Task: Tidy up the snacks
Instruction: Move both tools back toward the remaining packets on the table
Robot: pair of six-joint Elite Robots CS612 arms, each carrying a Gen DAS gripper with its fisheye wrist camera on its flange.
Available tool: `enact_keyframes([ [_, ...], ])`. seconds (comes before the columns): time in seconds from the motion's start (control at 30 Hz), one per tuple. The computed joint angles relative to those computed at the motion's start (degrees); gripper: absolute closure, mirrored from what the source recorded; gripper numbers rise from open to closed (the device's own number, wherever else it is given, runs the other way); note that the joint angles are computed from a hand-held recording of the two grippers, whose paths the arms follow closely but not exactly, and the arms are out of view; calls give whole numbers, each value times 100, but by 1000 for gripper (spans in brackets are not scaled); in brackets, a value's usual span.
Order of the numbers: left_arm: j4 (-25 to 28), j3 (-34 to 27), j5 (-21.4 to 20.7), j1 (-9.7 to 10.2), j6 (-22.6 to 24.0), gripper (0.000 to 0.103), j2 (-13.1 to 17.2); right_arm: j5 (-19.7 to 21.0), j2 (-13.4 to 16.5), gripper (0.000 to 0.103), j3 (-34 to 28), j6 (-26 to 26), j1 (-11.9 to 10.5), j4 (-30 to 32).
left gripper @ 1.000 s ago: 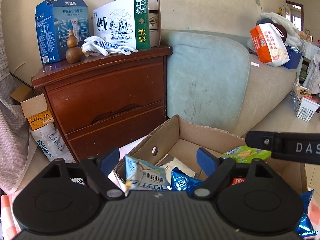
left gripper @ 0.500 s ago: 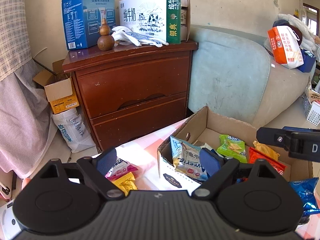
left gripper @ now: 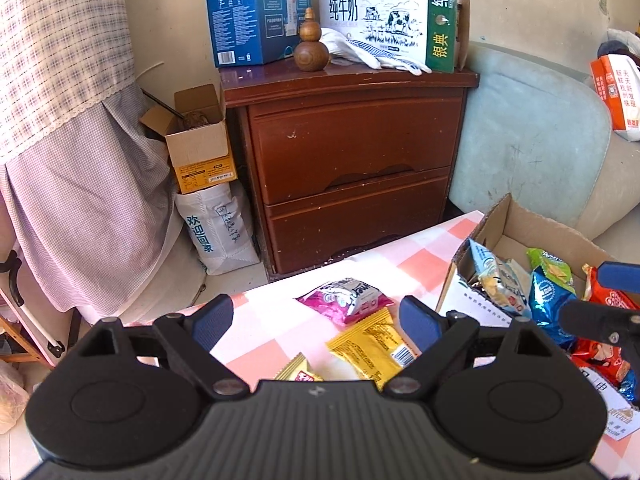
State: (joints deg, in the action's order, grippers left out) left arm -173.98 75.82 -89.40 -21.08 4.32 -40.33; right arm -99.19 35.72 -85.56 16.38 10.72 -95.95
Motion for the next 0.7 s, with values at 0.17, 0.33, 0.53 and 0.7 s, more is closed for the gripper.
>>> enact_keyframes([
  [0.17,216,-58,143,60,61,13,67,260,-23,35,78,-331,36,40],
  [0.33,736,-157,236,99,-83,13,156,540,-48,35,173,-515,63,221],
  [0.53,1113,-279,436,94,-232,13,265,920,-66,35,286,-451,47,434],
  [0.7,1443,-436,400,100,-581,13,362,981,-73,35,372,-532,72,680],
])
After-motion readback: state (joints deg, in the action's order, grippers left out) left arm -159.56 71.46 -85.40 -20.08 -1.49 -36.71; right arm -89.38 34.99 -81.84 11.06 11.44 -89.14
